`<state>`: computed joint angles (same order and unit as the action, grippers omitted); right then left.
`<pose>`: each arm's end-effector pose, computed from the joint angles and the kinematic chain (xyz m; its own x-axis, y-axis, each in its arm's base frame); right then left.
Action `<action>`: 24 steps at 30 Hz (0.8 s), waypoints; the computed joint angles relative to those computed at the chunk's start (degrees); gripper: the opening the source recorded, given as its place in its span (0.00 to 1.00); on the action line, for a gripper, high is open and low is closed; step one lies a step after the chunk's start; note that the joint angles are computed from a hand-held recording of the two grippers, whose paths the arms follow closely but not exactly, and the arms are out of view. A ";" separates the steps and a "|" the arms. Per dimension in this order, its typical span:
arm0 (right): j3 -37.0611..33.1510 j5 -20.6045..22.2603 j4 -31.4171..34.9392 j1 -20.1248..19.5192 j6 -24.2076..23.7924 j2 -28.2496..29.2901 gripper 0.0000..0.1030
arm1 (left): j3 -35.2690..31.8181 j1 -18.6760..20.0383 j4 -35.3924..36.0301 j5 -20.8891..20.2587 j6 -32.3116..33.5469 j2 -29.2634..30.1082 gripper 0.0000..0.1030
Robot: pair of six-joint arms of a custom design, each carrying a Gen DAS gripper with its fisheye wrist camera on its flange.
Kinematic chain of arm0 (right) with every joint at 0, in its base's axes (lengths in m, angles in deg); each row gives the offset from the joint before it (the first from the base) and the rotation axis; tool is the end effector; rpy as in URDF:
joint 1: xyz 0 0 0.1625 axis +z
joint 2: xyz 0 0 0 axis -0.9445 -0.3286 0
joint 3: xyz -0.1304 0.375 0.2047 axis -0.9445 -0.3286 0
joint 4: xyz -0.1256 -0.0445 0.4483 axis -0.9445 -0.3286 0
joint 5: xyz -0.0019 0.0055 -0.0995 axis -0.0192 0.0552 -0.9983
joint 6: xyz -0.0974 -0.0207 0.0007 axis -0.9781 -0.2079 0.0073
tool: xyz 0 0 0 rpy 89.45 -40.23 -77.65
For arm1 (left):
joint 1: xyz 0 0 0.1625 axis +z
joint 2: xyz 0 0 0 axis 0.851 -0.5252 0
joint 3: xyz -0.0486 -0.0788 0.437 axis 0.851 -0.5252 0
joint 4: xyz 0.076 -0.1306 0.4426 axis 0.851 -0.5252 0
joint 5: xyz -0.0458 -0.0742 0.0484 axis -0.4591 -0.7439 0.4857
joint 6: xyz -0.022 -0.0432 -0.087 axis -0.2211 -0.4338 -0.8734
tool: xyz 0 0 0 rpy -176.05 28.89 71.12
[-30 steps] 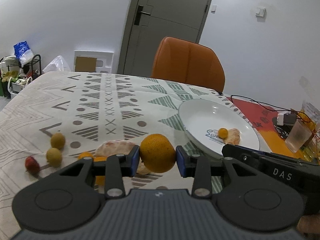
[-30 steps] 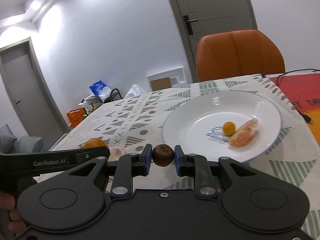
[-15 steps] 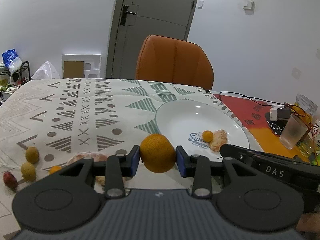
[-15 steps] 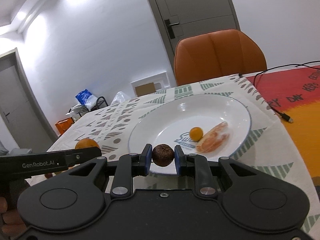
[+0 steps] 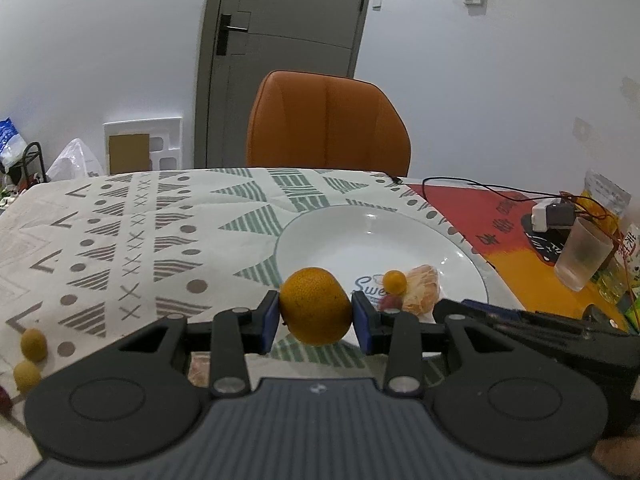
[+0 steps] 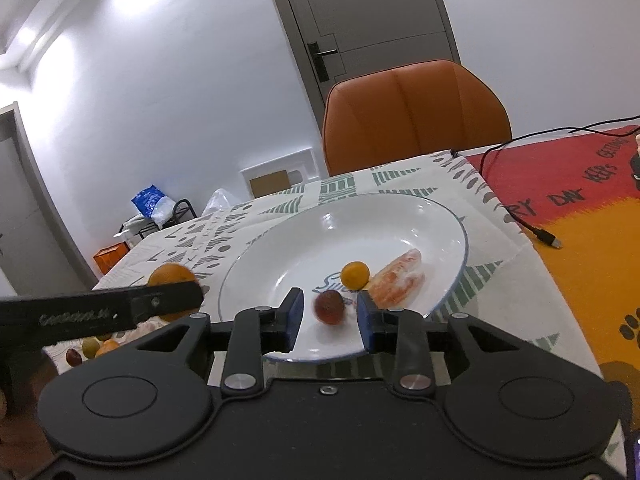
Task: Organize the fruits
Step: 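Carry the orange and brown fruit to the white plate and release both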
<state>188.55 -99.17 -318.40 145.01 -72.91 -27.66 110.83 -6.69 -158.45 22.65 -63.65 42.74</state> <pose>-0.0198 -0.5461 0.1663 -0.8742 0.1099 0.4729 -0.3892 0.4238 -0.8179 -0.2543 -0.6035 -0.0267 -0.6926 0.5354 -0.4834 0.7212 0.5288 -0.4475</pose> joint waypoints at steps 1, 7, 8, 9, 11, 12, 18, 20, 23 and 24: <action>0.16 -0.06 -0.16 -0.08 0.07 -0.09 0.30 | -0.26 -0.05 0.13 -0.07 0.11 0.20 0.36; 1.49 0.40 -1.03 -0.69 0.71 -1.14 0.35 | -1.94 -0.33 1.07 -0.38 0.53 1.41 0.36; 1.63 0.51 -1.22 -0.79 0.83 -1.27 0.35 | -2.23 -0.39 1.28 -0.47 0.56 1.61 0.36; 1.80 0.58 -1.43 -0.90 0.98 -1.42 0.36 | -2.39 -0.42 1.40 -0.56 0.58 1.75 0.36; 2.04 0.61 -1.66 -1.05 1.18 -1.71 0.36 | -2.80 -0.59 1.72 -0.59 0.62 2.04 0.36; 2.16 0.61 -1.71 -1.11 1.32 -1.84 0.36 | -2.95 -0.66 1.84 -0.67 0.68 2.16 0.36; 2.74 0.79 -2.12 -1.39 1.70 -2.13 0.41 | -2.60 -1.50 -1.47 0.97 2.28 2.78 0.52; 2.77 0.84 -1.88 -1.37 1.81 -2.12 0.41 | -2.29 -1.40 -1.41 1.57 1.44 2.43 0.57; 2.87 1.12 -1.64 -1.30 1.75 -2.05 0.47 | -1.35 -1.09 -2.24 2.60 0.87 1.74 0.62; 2.84 1.09 -1.74 -1.18 1.71 -1.90 0.49 | -1.06 -1.01 -2.51 3.06 0.76 1.50 0.65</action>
